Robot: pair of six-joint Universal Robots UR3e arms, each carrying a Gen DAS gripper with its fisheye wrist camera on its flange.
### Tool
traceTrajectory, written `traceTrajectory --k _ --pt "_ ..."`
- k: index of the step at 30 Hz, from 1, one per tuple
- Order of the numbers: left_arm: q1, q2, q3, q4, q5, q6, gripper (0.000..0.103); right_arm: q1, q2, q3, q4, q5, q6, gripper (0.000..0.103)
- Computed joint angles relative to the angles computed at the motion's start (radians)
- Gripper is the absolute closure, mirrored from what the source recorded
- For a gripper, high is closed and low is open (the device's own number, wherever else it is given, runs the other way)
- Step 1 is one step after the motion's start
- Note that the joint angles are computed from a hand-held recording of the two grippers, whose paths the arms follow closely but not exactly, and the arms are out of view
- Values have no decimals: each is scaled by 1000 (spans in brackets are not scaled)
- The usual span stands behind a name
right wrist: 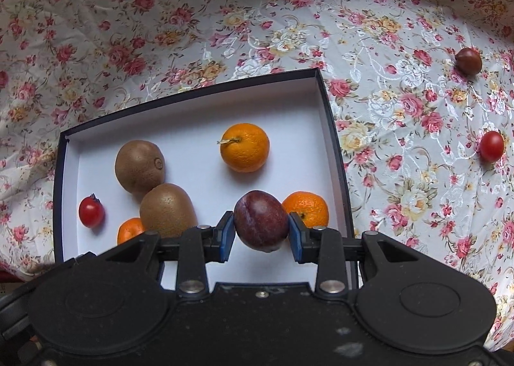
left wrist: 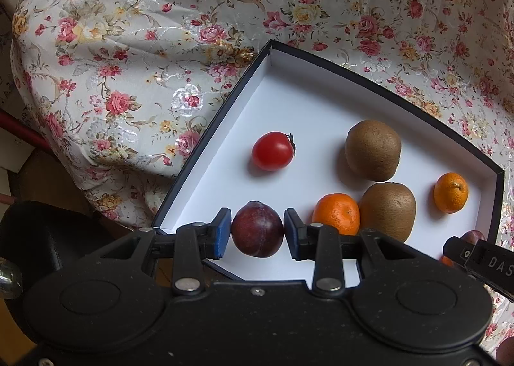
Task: Organize fruits
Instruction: 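Lower both plums into the white box and open both tools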
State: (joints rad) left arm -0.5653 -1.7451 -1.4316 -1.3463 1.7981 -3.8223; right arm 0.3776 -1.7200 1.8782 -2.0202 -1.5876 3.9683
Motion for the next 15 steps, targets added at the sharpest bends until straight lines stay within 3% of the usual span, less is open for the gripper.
traceTrajectory --k 6,15 --pt "-11 3 2 8 16 2 56 56 41 -40 -2 -72 16 66" --pt "-4 -2 10 2 -12 16 56 43 41 -35 1 -54 2 66"
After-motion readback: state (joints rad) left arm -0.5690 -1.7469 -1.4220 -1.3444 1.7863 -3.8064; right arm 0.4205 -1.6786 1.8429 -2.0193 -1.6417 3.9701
